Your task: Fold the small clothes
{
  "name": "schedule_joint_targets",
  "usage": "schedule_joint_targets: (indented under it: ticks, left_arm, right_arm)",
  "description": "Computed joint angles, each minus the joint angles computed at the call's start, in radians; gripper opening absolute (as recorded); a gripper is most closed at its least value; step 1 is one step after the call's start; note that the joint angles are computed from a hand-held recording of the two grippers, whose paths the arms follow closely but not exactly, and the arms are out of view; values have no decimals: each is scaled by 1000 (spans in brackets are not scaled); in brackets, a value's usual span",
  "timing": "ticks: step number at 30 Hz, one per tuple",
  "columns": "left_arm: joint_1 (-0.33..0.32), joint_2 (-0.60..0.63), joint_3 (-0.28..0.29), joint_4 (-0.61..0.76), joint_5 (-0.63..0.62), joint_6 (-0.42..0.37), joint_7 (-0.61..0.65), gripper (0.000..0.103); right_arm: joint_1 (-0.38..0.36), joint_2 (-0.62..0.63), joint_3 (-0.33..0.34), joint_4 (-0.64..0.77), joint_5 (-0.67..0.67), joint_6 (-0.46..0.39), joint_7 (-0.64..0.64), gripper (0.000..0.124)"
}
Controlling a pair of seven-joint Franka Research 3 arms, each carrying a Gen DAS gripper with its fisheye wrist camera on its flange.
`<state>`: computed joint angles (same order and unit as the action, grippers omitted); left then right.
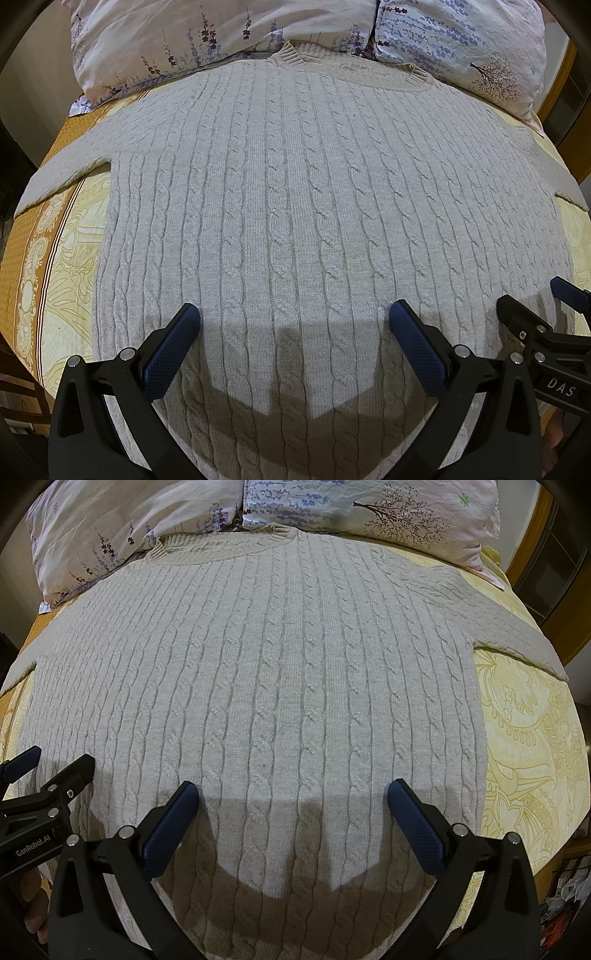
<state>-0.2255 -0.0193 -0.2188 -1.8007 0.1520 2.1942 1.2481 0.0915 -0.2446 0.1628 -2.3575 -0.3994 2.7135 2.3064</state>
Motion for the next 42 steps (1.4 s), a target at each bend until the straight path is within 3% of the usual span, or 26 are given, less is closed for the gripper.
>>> schedule_joint_targets:
  ticks: [9,17,24,29,36,39,42]
  left_arm:
    - [-1,0,-1,3,-1,-6,0,102]
    - [2,15,1,18,-4,-11,12,102]
    - [4,27,1,30,-1,-3,-5,102]
    - [12,28,7,20,-32,49,0,102]
    - [36,30,21,0,-160,171,30,102]
    - [38,55,19,32,-129,166,6,102]
    - [43,72,19,55,-124,172,-3,102]
  right_arm:
    - [-2,-3,-8,-5,9,21,-38,101]
    - [-49,-19,18,-58,-62,154,-32,101]
    - [-27,-13,-30,-71,75,220,-165,101]
    - [-12,-22,-162,-98,347,344,-261,98]
    - [225,13,-600,-29,862,427,-487,83]
    - [326,61,-777,46,1085,393,-592,76]
    - [419,107,-902,115,1368,349,-769,68]
